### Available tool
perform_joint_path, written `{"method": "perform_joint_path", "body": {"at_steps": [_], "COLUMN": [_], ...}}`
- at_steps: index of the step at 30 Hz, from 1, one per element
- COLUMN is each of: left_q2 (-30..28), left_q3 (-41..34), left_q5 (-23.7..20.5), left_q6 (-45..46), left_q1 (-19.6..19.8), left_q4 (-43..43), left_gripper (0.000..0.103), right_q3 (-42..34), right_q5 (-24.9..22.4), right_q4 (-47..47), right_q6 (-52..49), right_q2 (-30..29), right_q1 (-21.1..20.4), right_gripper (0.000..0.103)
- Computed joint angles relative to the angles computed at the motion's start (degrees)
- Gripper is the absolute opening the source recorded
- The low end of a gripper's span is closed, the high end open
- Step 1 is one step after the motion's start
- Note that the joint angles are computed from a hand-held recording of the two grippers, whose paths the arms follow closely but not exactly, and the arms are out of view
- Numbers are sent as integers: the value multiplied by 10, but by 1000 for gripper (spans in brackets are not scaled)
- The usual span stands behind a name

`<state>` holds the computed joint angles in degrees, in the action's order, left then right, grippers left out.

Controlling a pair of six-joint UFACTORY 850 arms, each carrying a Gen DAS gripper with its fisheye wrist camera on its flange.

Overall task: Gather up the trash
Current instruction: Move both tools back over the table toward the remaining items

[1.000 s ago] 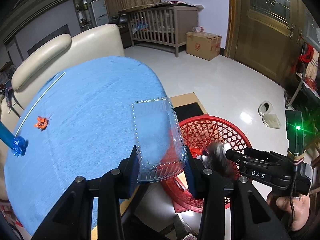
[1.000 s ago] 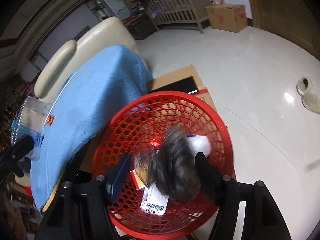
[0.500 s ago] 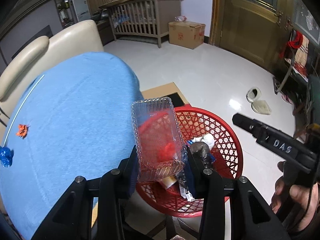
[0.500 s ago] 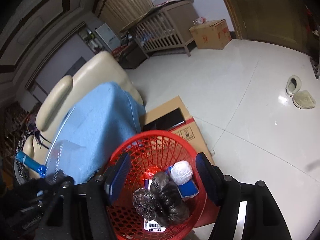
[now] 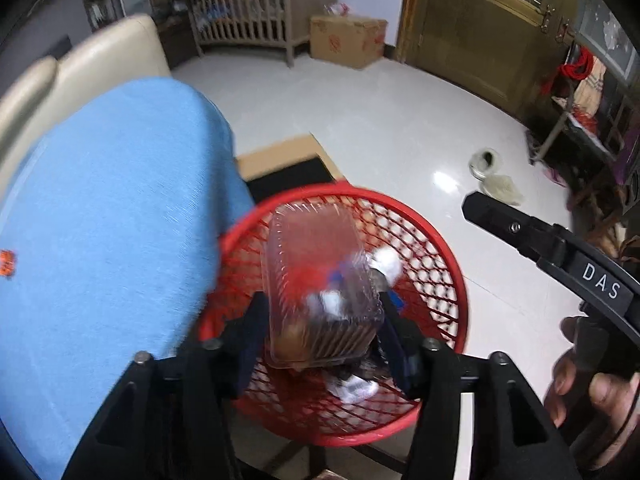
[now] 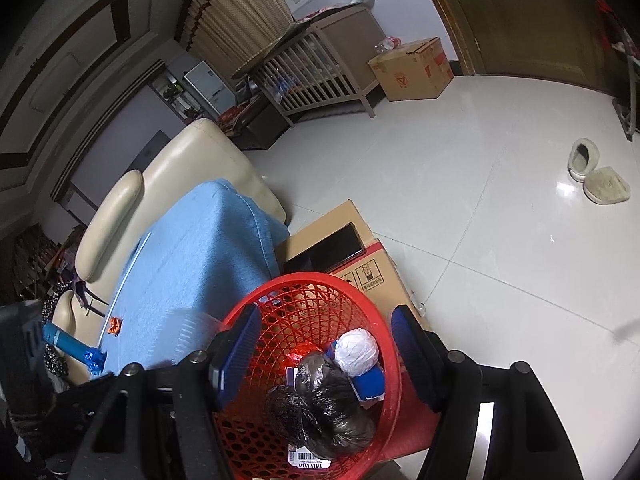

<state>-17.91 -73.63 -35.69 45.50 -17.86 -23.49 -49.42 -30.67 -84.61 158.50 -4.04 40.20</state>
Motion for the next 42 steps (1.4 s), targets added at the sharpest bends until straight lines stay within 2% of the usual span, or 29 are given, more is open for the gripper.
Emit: {"method": "perform_joint_path", "body": {"at_steps": [1, 6, 13, 18, 23, 29, 33, 38, 42], "left_q2": [-7, -15, -1, 11, 2, -12, -22, -30, -38], "left_q3": [-9, -23, -20, -12, -17, -19, -22, -21, -24], "left_q5": [-16, -24, 4, 29, 31, 52, 70, 104, 122], "left_q6": [1, -20, 9, 7, -28, -74, -111, -141, -157], "left_q1": [3, 28, 74, 134, 201, 266, 293, 316, 323], "left_q4": [-4, -14, -39, -52, -65, -71, -58, -35, -20], "left_gripper": [65, 67, 67, 67, 67, 67, 67, 67, 67], "right_q3": [1, 0, -27, -69, -144, -263, -350, -462, -558], "right_q5": [0, -5, 0, 24, 59, 98, 109, 89, 47], "right_q4": [-1, -4, -2, 7, 47, 161, 307, 497, 613], "right_q6": [2, 7, -20, -64, -156, -352, -551, -794, -944], "right_q2": [1, 3, -12, -41, -95, -174, -233, -307, -372], "right_q1": [0, 1, 2, 2, 8, 20, 27, 35, 35], "right_gripper": [71, 71, 71, 73, 73, 73, 73, 73, 73]}}
